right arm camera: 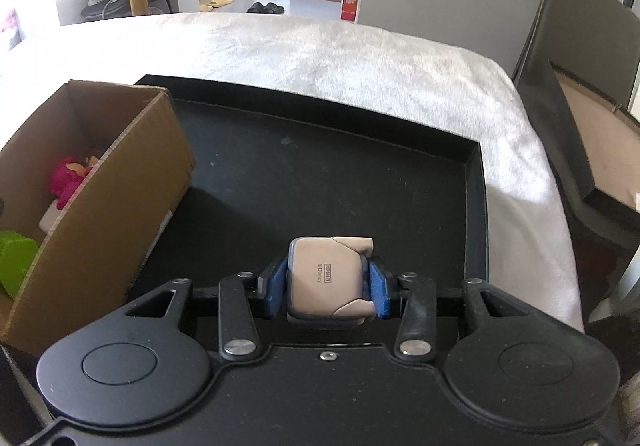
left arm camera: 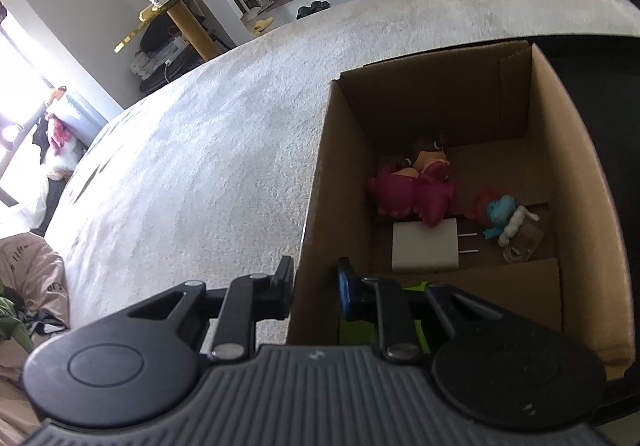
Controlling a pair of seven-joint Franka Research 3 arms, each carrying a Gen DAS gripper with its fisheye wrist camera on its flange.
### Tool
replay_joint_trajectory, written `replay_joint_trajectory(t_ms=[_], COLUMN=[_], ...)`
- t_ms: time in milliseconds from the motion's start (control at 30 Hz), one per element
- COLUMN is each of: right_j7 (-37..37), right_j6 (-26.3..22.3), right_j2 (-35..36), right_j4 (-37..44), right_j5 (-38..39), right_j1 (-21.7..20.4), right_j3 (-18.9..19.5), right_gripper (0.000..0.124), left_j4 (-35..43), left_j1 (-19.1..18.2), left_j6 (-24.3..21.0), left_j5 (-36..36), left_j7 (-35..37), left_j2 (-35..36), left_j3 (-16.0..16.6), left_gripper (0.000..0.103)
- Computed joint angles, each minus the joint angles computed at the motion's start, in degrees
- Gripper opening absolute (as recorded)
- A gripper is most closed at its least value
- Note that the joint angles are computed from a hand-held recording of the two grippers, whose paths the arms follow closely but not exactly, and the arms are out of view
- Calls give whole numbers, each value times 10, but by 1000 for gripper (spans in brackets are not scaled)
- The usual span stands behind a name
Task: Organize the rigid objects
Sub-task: 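Lift the cube charger and carry it over the box with the right gripper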
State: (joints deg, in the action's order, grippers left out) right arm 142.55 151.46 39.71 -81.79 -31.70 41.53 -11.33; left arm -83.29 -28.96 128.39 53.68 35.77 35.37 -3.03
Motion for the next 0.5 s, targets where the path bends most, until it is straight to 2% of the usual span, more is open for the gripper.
replay_joint_trajectory(t_ms=[233,500], right_j7=[-13,-61], right_j6=[-25,-58], right_j2=[-3,16], right_j4=[26,89], right_j5=[-19,-16], right_j1=[14,14], right_j3=[1,18], right_gripper=[42,42], left_j4=[-32,-66], left_j1=[19,41], left_j6=[46,100], left_j5=[-14,-35], left_j7=[-26,-51], left_j2=[-21,-43], left_j3=[-4,-8], left_gripper=[19,17])
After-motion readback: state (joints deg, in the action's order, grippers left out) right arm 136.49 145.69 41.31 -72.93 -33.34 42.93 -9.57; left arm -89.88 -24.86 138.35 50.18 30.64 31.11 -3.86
